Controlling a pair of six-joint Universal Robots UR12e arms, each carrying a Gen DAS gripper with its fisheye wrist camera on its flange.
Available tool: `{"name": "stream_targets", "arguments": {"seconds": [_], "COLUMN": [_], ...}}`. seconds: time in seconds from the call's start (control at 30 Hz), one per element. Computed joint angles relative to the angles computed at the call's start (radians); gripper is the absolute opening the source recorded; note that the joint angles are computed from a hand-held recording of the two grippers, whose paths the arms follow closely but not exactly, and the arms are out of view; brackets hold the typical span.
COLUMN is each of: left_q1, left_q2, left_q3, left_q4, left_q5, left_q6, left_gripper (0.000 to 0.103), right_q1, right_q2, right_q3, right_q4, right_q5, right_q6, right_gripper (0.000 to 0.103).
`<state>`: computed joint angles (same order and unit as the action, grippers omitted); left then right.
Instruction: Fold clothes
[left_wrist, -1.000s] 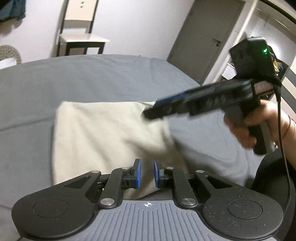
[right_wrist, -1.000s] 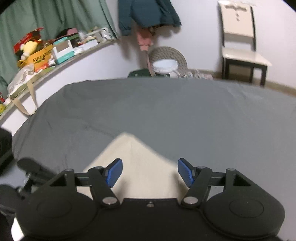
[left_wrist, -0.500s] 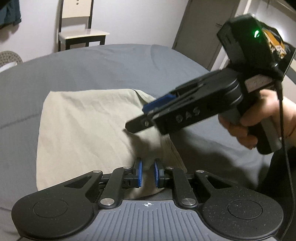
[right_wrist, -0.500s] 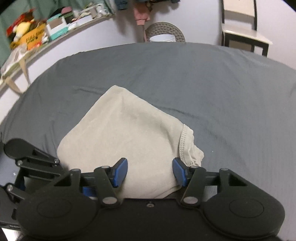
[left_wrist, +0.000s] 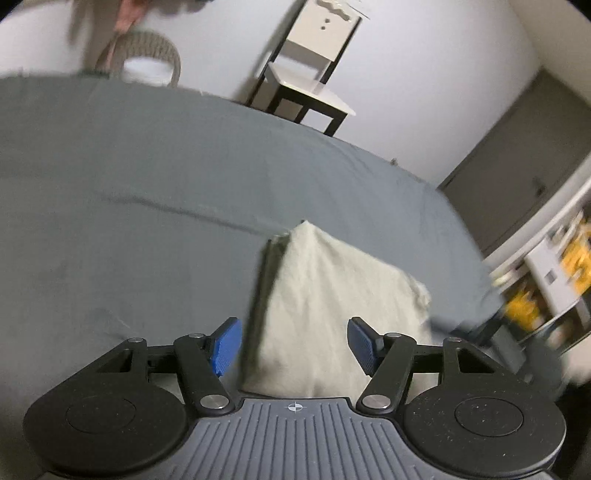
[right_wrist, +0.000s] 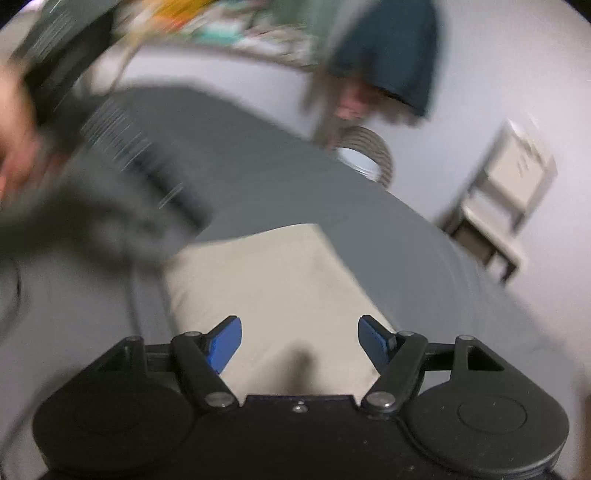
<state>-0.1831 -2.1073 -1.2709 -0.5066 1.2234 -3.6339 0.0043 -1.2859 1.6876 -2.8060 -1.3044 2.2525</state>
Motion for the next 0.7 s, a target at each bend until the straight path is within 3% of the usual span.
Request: {"name": "stream_targets", "arguments": {"seconds": [0.1,0.2,0.3,0.37,0.43,0.53,0.7], "left_q1": [0.014,0.010,0.010,0.016,0.025,0.033,0.024], "left_q2": [-0.012,0.004,0.001,-0.001,-0.009,-0.016,-0.016], "left_q3": [-0.004,-0.038,-0.025,-0.015,-0.013,-0.027,-0.033], "left_q4": [0.039,0.055,-0.007,-0.072,-0.095,-0.059,-0.047], "left_q5": [-0.083,-0.062,-0.032,-0.059,-0.111,-0.166,-0.130], "left_q6": [-0.086,-0.124,-0.178,-0.237,-0.299,-0.374,-0.405], "left_gripper": [0.064,0.064,0.064,0.064,0.064,0.064,0.064], "right_q1": [0.049,0.086,0.111,0.125,0.138,0.155,0.165], "right_q2": [0.006,0.023,0.042,0.053,0.065,0.088,0.120], "right_q3": [0.047,0.076,0.085,0.094,0.090,0.073,0.058], "right_q4": [-0.098,-0.190,-0.238,-0.289,-0.314,-0.348,-0.428], "right_q5": [-0.085,-0.166,-0.224,-0.250,-0.278,-0.308,-0.312], "right_q6": [-0.172,-0.269,-0.345,-0.393,-0.397,-0.381,-0.387], "right_gripper": [0.069,0.069,0.069,0.069,0.069,0.071,0.078]}}
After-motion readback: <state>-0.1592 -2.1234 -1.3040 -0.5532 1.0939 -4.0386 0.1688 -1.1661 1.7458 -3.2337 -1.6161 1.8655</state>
